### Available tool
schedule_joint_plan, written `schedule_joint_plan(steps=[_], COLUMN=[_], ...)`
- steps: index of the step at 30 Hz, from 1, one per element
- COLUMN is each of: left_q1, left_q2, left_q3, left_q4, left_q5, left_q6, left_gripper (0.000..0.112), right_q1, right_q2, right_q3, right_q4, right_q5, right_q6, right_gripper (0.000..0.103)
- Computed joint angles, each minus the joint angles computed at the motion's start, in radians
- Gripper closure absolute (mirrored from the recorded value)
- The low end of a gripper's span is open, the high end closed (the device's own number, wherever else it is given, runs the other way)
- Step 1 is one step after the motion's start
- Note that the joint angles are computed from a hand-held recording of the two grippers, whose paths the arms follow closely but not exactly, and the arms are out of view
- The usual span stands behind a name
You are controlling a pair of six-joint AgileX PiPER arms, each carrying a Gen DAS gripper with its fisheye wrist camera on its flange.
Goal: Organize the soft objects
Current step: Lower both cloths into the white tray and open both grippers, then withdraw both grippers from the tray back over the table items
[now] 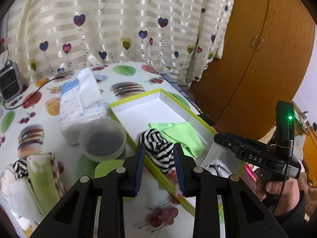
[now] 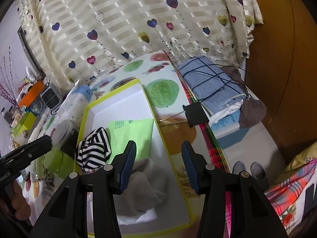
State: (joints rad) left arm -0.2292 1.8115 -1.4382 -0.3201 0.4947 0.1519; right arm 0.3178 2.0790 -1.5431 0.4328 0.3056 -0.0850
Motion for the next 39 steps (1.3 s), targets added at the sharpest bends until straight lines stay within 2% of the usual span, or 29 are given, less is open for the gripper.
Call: schedule_joint_plan(steps=[5, 8, 13, 17, 25, 39], left_q1=[0.019, 0.028, 0.044, 0.048, 0.073, 0.126], left_q2=[-0.052, -0.082, -0.134, -0.168, -0.264, -0.361], left_q3=[0.063, 0.099, 0.161, 0.205, 0.312, 0.439], left_q4=[-0.033, -0.055, -0.058, -0.035, -0.022, 0.032], left_q5=[-0.018, -0.03, -0.05, -0.071, -0.117, -0.19], left_q6=[0.027, 0.05, 0.051, 0.024, 0.006, -0.041], left_gripper=[0.084, 0.084, 0.084, 0.084, 0.084, 0.084], right_q1=[0.0, 0.01, 0.022, 0.048, 0.135, 0.267], right_q2=[0.015, 0.005, -0.027, -0.084, -0.185, -0.219], right_q3=[-0.007, 0.001, 0.032, 0.084, 0.169, 0.154], right_q4=[0.086, 0.069, 0.012, -0.124, -0.179, -0.288], right_q5=[0.037, 0.035, 0.023, -0.013, -0.082, -0.092], right_q6=[-0.07, -0.058, -0.002, 0.115, 0.106, 0.137], right_gripper=[0.054, 0.054, 0.054, 0.054, 0.054, 0.054])
